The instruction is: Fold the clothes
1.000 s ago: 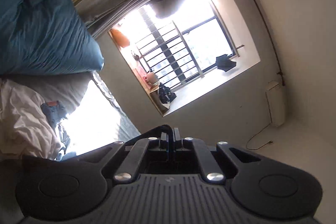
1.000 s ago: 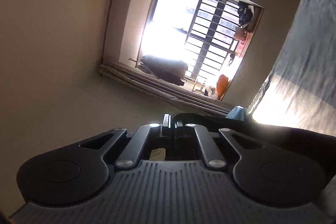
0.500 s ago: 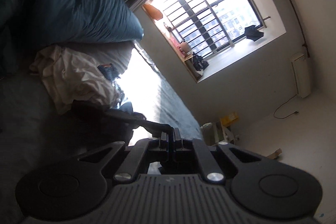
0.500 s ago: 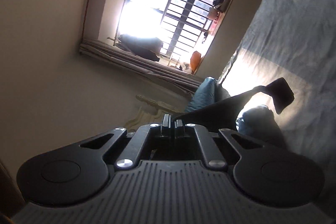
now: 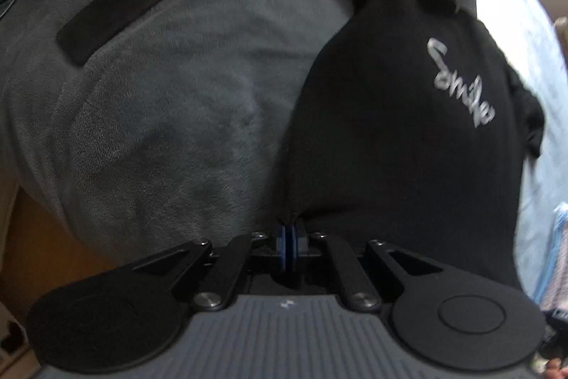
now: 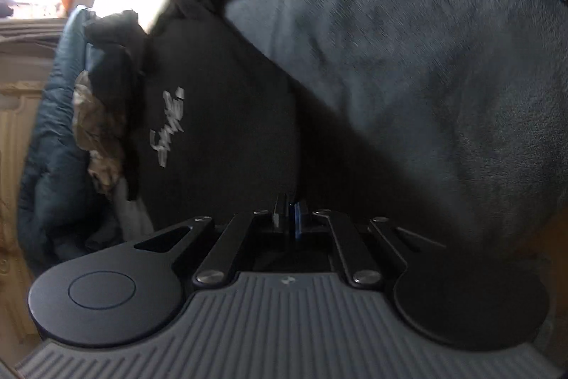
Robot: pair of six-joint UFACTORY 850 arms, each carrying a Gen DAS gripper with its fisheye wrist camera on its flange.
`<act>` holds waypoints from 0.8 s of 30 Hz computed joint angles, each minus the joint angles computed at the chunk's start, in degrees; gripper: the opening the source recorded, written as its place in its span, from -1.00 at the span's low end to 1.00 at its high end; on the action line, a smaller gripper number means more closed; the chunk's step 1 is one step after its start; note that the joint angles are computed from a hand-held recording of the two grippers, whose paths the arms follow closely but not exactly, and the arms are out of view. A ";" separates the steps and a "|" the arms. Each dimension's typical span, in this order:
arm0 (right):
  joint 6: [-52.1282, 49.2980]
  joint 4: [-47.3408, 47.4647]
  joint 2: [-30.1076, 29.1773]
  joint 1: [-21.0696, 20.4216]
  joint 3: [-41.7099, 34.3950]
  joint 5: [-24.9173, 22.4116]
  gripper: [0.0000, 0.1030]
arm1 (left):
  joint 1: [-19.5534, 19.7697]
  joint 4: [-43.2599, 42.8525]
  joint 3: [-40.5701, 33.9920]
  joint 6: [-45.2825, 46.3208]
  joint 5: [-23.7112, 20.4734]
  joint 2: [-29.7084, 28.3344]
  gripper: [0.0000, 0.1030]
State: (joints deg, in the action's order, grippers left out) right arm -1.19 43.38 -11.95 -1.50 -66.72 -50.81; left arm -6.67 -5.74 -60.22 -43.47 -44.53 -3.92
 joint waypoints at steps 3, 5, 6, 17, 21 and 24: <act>1.49 -6.94 -2.00 1.70 0.00 -1.48 -0.97 | -1.27 0.83 2.19 3.23 0.55 -1.57 -0.93; 1.68 -10.07 -3.31 2.51 -0.60 -2.19 -0.97 | -2.45 2.11 2.94 3.97 0.80 -2.16 -0.93; 1.66 -11.84 -3.87 3.06 -1.04 -2.40 -0.97 | -2.90 2.57 3.25 4.36 0.88 -2.49 -0.93; 2.71 -31.28 -5.84 9.45 -9.23 -5.79 -0.21 | -0.94 2.70 4.43 7.36 -4.73 0.96 -0.37; 4.83 -34.16 -8.27 11.23 -15.26 -3.99 -0.21 | 3.81 4.37 5.16 4.30 -3.66 4.46 -0.24; 2.20 -31.35 -12.67 14.65 -21.67 0.29 -0.21 | 6.98 6.25 3.82 1.90 0.66 3.03 -0.24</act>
State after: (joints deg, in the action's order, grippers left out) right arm 1.01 12.03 -24.62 13.15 -88.39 -50.52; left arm 0.31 0.50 -56.40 -41.57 -43.87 -0.89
